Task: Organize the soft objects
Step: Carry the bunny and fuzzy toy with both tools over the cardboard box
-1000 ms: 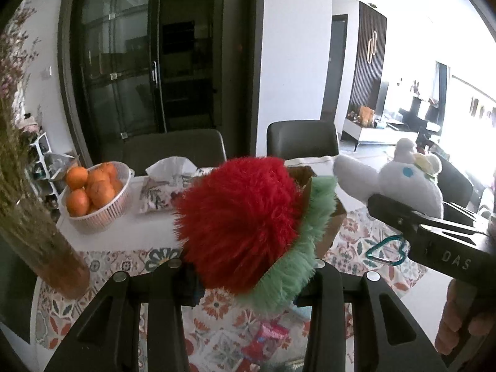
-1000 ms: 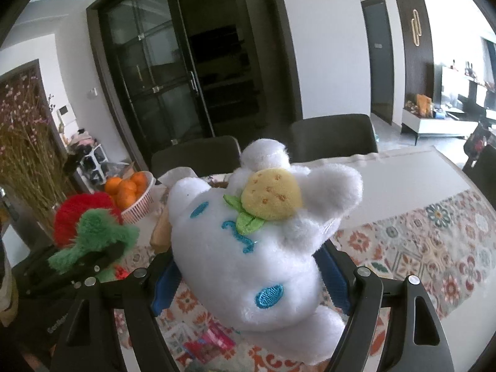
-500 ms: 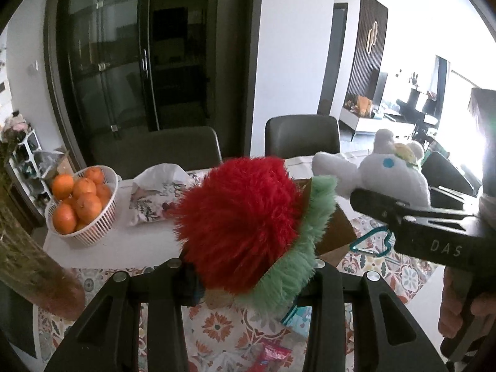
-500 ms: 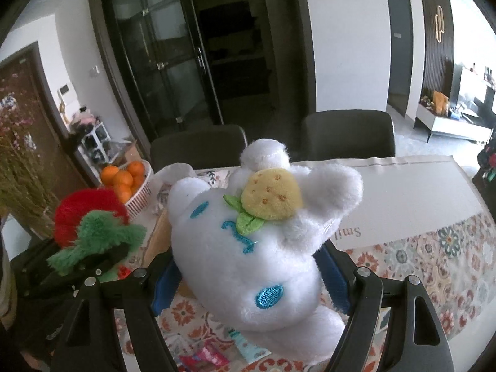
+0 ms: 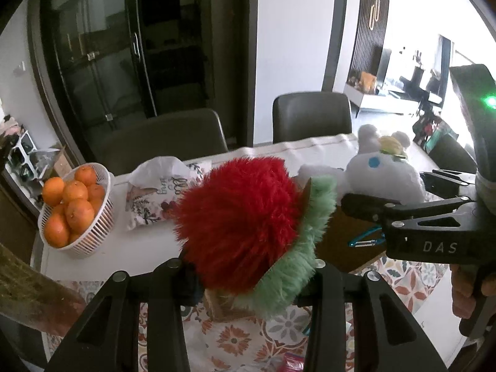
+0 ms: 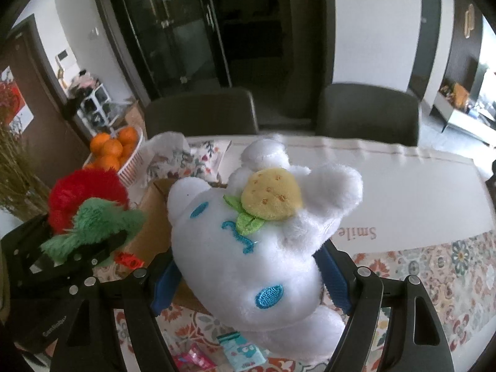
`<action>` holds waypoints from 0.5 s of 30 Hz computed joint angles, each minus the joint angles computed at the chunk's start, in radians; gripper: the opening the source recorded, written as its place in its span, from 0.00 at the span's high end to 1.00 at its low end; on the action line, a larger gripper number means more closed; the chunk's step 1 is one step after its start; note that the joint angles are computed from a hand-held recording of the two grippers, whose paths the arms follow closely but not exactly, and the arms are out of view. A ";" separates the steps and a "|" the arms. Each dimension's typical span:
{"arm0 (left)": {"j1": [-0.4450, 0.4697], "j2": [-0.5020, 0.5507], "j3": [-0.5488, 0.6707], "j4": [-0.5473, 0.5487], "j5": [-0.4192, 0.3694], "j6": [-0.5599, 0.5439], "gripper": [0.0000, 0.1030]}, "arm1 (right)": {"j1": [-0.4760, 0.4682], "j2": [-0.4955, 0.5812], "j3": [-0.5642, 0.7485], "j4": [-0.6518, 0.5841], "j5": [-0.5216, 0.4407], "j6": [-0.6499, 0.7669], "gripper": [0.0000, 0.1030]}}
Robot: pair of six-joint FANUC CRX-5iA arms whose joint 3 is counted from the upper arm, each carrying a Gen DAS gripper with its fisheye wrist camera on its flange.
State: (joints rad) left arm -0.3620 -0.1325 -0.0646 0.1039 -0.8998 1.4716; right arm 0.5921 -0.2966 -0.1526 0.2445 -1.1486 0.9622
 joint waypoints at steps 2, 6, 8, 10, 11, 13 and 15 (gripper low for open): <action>0.003 0.024 0.016 0.011 -0.018 -0.008 0.61 | -0.038 0.039 0.041 -0.064 -0.018 0.050 0.23; 0.008 0.076 0.051 0.028 -0.063 -0.015 0.61 | -0.082 0.084 0.073 -0.132 -0.042 0.103 0.23; 0.008 0.101 0.070 0.026 -0.088 -0.014 0.61 | -0.097 0.104 0.083 -0.150 -0.048 0.111 0.23; 0.011 0.119 0.080 0.033 -0.104 -0.016 0.60 | -0.114 0.120 0.093 -0.176 -0.057 0.123 0.23; 0.013 0.128 0.086 0.037 -0.112 -0.016 0.59 | -0.121 0.131 0.104 -0.189 -0.062 0.132 0.23; 0.016 0.147 0.095 0.053 -0.129 -0.018 0.58 | -0.140 0.150 0.122 -0.227 -0.071 0.149 0.22; 0.017 0.156 0.099 0.061 -0.140 -0.023 0.52 | -0.157 0.165 0.139 -0.265 -0.084 0.167 0.22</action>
State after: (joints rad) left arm -0.3455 0.0236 0.0348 0.1648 -1.0403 1.4489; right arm 0.4347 -0.1314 -0.0135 -0.0200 -1.2327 1.1289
